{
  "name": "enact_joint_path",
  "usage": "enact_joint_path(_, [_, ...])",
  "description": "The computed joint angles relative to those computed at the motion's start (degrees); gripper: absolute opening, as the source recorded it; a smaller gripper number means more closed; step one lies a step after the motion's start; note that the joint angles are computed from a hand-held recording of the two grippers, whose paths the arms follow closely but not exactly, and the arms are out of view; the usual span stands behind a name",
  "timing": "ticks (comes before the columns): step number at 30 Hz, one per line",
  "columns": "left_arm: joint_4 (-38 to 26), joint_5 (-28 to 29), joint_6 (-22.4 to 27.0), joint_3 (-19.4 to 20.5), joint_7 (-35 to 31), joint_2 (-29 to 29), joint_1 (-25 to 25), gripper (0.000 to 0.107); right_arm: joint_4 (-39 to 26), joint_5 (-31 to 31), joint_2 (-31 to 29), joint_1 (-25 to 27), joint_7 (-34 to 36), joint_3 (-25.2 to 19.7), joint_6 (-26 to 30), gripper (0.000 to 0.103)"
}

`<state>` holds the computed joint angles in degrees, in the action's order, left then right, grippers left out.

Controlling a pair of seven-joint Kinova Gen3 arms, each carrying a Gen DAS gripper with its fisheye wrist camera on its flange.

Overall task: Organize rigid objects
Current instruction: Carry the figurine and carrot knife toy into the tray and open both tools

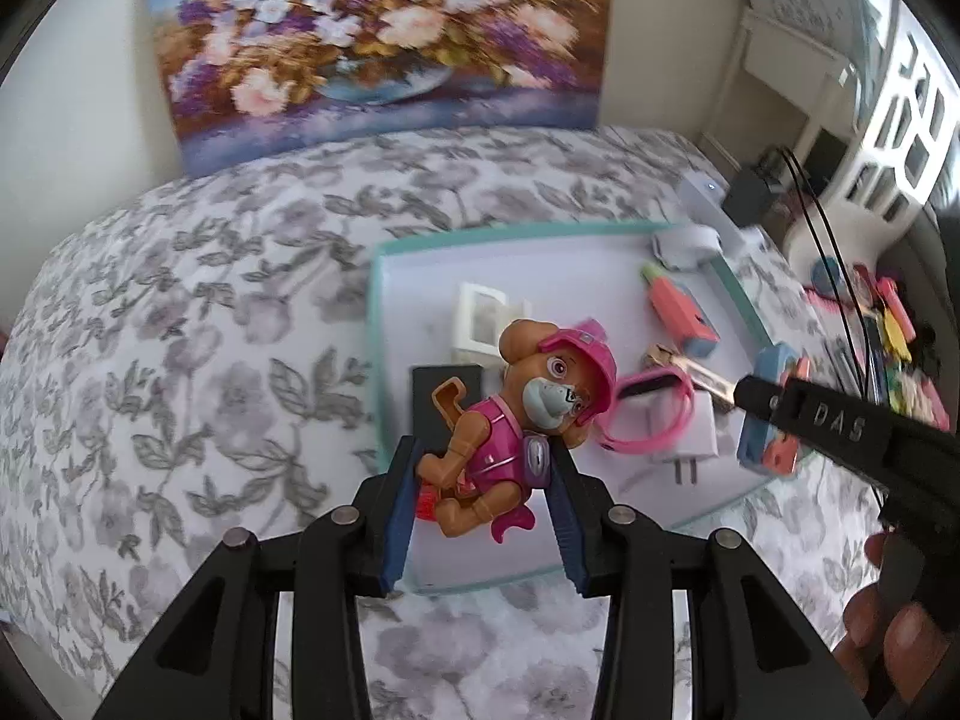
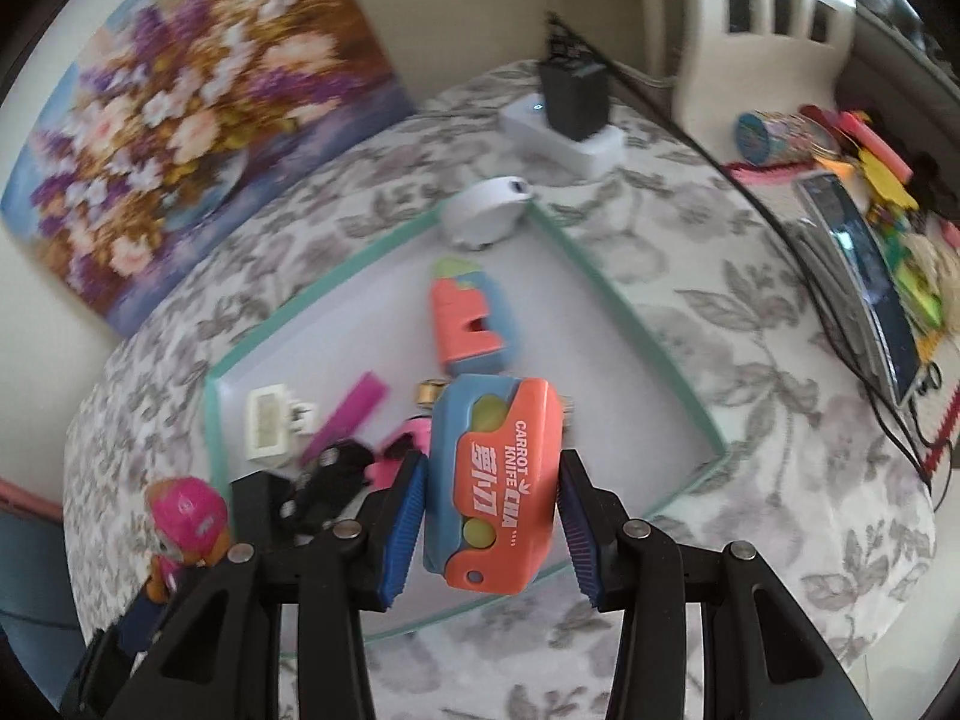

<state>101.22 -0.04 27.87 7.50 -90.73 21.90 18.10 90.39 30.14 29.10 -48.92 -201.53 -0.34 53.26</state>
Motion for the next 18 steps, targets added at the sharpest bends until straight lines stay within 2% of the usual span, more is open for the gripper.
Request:
enact_joint_path(3, [-0.07, -0.88, -0.08, 0.15, -0.25, 0.62, 1.28, 0.042, 1.03, -0.24, -0.28, 0.03, -1.29, 0.32, 0.75, 0.046])
enact_joint_path(7, [-0.27, -1.79, -0.02, 0.17, -0.38, 1.49, 2.78, 0.042, 2.52, -0.28, -0.59, 0.71, -2.47, 0.11, -0.91, 0.046])
enact_joint_path(11, [-0.68, -3.76, 0.53, -0.88, 0.67, 2.46, 4.96, 0.042, 1.95, -1.11, 0.24, 1.52, -1.18, -0.26, -1.07, 0.046])
enact_joint_path(18, [-1.68, -4.44, 1.99, -1.32, 1.93, 3.82, 5.49, 0.042, -0.11, -3.47, 2.38, 2.74, 3.61, -0.55, -1.04, 0.046])
